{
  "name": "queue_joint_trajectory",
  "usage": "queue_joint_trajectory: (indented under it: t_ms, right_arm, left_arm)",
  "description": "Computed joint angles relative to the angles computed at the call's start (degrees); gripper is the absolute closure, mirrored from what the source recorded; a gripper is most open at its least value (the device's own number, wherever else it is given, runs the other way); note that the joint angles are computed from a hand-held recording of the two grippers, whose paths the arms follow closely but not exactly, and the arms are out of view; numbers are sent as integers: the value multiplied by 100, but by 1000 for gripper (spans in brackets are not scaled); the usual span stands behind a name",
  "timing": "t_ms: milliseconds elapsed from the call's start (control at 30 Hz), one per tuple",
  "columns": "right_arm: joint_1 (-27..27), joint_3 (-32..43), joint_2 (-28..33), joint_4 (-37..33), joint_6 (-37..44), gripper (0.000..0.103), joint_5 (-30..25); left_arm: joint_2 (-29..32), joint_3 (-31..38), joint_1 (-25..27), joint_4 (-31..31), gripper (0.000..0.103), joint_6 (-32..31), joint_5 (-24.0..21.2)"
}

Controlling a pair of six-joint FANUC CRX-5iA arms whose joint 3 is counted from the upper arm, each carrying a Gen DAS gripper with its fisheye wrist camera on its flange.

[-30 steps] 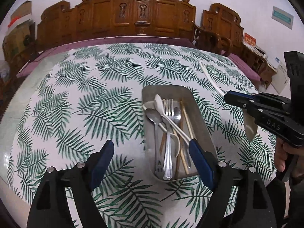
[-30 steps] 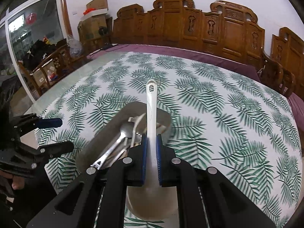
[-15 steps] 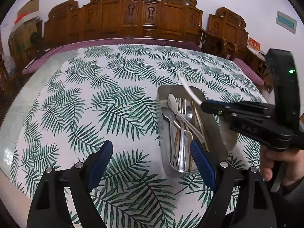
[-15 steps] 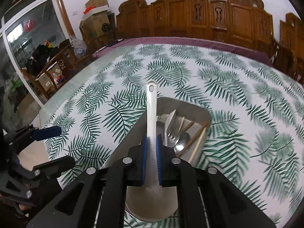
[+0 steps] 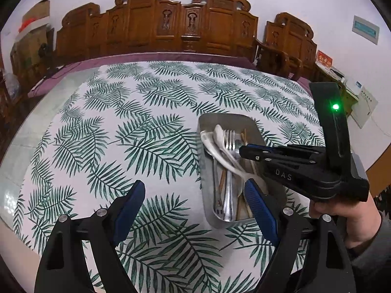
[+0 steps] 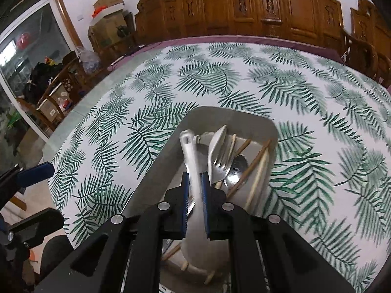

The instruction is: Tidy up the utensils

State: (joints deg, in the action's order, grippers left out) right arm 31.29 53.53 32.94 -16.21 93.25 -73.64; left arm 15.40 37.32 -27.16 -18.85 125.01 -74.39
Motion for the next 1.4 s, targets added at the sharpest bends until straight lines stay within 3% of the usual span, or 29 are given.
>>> queue_joint_trajectory:
  t_ms: [133, 333, 467, 600, 700, 1100, 1400]
  right_arm:
    - [-84, -461, -408, 39, 106, 90, 283]
    - [-254, -1435, -1261, 176, 189, 68, 887]
    - [-364, -2024, -1798, 290, 132, 42, 1252]
    - [-396, -2726, -2373, 552, 18, 15, 1635]
    - [-457, -3140, -2743, 632, -76, 3, 1816]
    - [-459, -3910, -3822, 995, -351, 3, 2377]
    - [-314, -4143, -4349, 1370, -639, 3, 2814]
  left_arm:
    - [41, 159, -129, -87, 23, 8, -12]
    - [79, 364, -380, -290, 17, 65, -29]
    - [125, 516, -557, -398, 9, 131, -59]
    - [127, 575, -686, -400, 8, 153, -33]
    - [142, 660, -839, -507, 8, 206, -89]
    - [186, 1333, -1540, -1227, 8, 276, -384]
    - [292, 2107, -2173, -2141, 8, 279, -743]
